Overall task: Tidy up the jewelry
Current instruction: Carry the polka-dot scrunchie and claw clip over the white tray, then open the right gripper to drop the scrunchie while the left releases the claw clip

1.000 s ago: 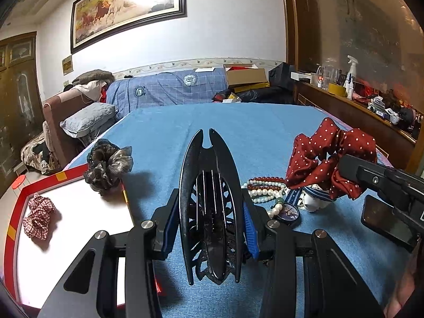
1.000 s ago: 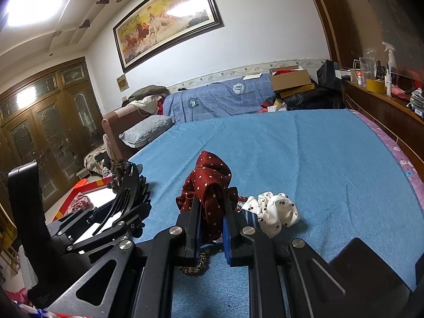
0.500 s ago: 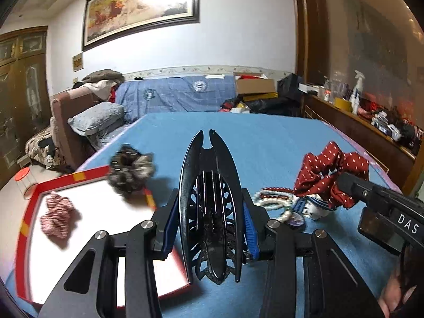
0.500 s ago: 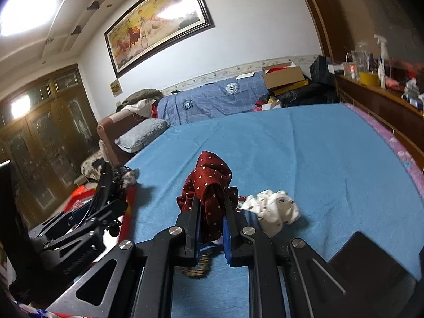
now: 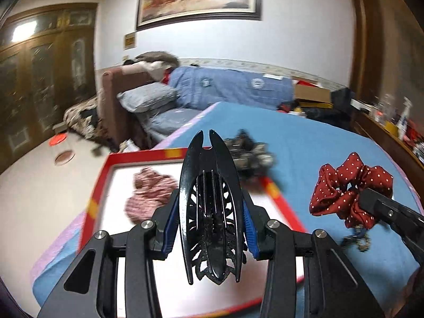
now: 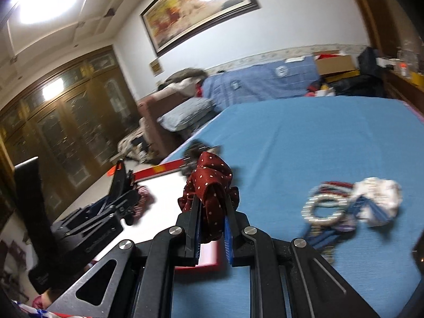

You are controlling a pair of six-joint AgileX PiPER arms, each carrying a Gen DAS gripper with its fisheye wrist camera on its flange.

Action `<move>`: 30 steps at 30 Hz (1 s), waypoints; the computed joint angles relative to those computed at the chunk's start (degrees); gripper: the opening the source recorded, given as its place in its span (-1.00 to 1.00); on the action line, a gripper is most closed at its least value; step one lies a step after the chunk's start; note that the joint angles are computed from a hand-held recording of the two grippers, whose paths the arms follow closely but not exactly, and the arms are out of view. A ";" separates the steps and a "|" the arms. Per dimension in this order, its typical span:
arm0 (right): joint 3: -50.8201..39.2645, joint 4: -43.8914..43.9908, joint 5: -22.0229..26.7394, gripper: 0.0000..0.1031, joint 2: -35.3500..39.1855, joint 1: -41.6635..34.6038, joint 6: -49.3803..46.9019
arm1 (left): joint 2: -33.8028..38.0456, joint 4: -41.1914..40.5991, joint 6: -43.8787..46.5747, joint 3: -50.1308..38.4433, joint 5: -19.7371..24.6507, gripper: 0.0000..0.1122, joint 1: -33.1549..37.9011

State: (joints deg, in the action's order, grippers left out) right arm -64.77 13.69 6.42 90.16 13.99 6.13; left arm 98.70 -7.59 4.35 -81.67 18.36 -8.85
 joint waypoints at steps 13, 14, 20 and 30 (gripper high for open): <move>-23.35 -11.15 10.24 -0.66 19.20 5.64 11.31 | 7.67 -2.25 -1.11 -8.11 7.80 -0.27 4.92; -24.66 -13.35 10.86 -0.66 20.19 6.11 13.56 | 8.16 -3.27 -0.56 -8.82 8.41 -0.27 5.12; -27.89 -14.28 12.92 -0.66 23.21 5.89 14.51 | 10.70 0.31 -5.25 -12.65 11.23 -0.27 4.54; -29.18 -16.78 14.03 -0.64 24.96 5.92 16.14 | 12.57 0.40 -6.35 -15.08 13.14 -0.26 4.70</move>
State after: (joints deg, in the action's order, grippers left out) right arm -93.96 -3.09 20.45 115.12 19.91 22.27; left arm 111.27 -7.18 -2.00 -96.75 31.50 -4.14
